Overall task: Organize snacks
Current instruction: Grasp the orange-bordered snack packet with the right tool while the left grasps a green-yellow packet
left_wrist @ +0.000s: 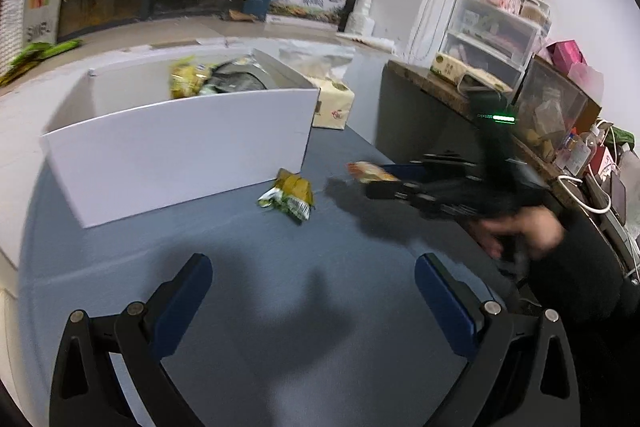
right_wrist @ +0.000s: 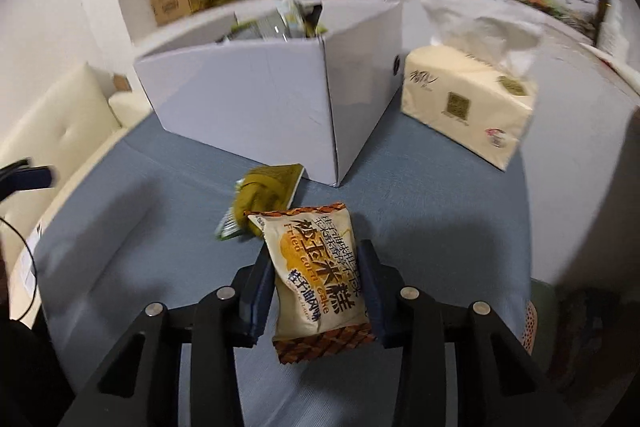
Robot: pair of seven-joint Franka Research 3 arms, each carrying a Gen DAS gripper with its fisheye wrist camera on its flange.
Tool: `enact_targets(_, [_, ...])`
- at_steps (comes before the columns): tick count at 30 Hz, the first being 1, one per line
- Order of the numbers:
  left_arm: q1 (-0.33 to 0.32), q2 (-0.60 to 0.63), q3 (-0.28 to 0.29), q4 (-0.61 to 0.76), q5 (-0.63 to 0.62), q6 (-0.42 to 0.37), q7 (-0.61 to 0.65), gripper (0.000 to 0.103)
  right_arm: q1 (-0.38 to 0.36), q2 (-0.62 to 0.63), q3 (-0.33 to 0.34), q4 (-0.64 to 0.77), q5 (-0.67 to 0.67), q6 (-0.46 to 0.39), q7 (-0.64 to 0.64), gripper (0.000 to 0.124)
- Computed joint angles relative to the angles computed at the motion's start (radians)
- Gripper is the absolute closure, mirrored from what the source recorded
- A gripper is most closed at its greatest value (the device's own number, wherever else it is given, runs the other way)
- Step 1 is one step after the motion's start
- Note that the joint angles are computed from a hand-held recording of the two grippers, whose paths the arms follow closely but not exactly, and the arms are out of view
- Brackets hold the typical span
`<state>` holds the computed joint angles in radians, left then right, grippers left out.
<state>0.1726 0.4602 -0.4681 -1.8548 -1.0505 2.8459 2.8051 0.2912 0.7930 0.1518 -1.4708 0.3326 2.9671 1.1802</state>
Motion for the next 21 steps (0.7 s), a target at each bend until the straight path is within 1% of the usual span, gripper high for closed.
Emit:
enact_targets(1, [-0.033, 0.028, 0.027, 0.036, 0.053, -0.001, -0.05, 0.0, -0.008, -0.025, 0.016, -0.038, 0.013, 0.029, -0.006, 0.081])
enact_targets(2, [-0.073, 0.069, 0.056, 0.086, 0.123, 0.007, -0.116, 0.0, -0.019, -0.059, 0.043, -0.1, 0.033, 0.084, -0.015, 0.081])
enact_targets(3, [-0.099, 0.094, 0.075, 0.116, 0.177, 0.011, -0.169, 0.0, -0.029, -0.078, 0.058, -0.127, 0.046, 0.113, -0.017, 0.081])
enact_targets(4, [-0.124, 0.125, 0.095, 0.157, 0.231, 0.004, -0.219, 0.0, -0.049, -0.106, 0.087, -0.174, 0.066, 0.15, -0.021, 0.081])
enact_targets(5, [-0.156, 0.165, 0.122, 0.209, 0.289, -0.005, -0.278, 0.0, -0.082, -0.131, 0.129, -0.215, 0.086, 0.183, -0.031, 0.081])
enact_targets(7, [-0.235, 0.234, 0.2, 0.307, 0.409, -0.022, -0.414, 0.0, -0.149, -0.169, 0.212, -0.291, 0.115, 0.25, -0.042, 0.081])
enact_targets(8, [-0.27, 0.27, 0.236, 0.357, 0.461, -0.031, -0.473, 0.0, -0.175, -0.168, 0.245, -0.299, 0.124, 0.276, -0.034, 0.081])
enact_targets(9, [-0.294, 0.297, 0.262, 0.394, 0.501, -0.038, -0.519, 0.0, -0.208, -0.172, 0.286, -0.32, 0.127, 0.306, -0.028, 0.081])
enact_targets(10, [-0.316, 0.325, 0.285, 0.433, 0.539, -0.051, -0.561, 0.0, -0.257, -0.176, 0.345, -0.353, 0.126, 0.351, -0.014, 0.081])
enact_targets(11, [-0.337, 0.362, 0.306, 0.489, 0.577, -0.073, -0.604, 0.0, -0.279, -0.183, 0.373, -0.378, 0.121, 0.381, 0.004, 0.081])
enact_targets(13, [-0.355, 0.411, 0.32, 0.556, 0.628, -0.091, -0.651, 0.0, -0.295, -0.186, 0.393, -0.4, 0.104, 0.424, 0.04, 0.081])
enact_targets(15, [-0.374, 0.455, 0.342, 0.621, 0.678, -0.113, -0.711, 0.0, -0.248, -0.218, 0.347, -0.431, 0.113, 0.449, 0.069, 0.081])
enact_targets(16, [-0.371, 0.468, 0.335, 0.641, 0.693, -0.123, -0.722, 0.0, -0.258, -0.228, 0.358, -0.451, 0.1, 0.465, 0.085, 0.081])
enact_targets(17, [-0.365, 0.488, 0.325, 0.672, 0.707, -0.138, -0.728, 0.001, -0.286, -0.238, 0.386, -0.479, 0.079, 0.486, 0.105, 0.081])
enact_targets(18, [-0.367, 0.506, 0.327, 0.699, 0.729, -0.154, -0.744, 0.009, -0.288, -0.239, 0.388, -0.485, 0.067, 0.495, 0.12, 0.081])
enact_targets(19, [-0.376, 0.523, 0.341, 0.728, 0.758, -0.18, -0.771, 0.025, -0.263, -0.245, 0.361, -0.484, 0.07, 0.495, 0.128, 0.081])
enact_targets(20, [-0.38, 0.526, 0.347, 0.73, 0.781, -0.177, -0.785, 0.049, -0.225, -0.254, 0.32, -0.484, 0.082, 0.495, 0.133, 0.081])
enact_targets(21, [-0.372, 0.514, 0.335, 0.705, 0.792, -0.15, -0.78, 0.051, -0.203, -0.259, 0.296, -0.485, 0.085, 0.495, 0.141, 0.081])
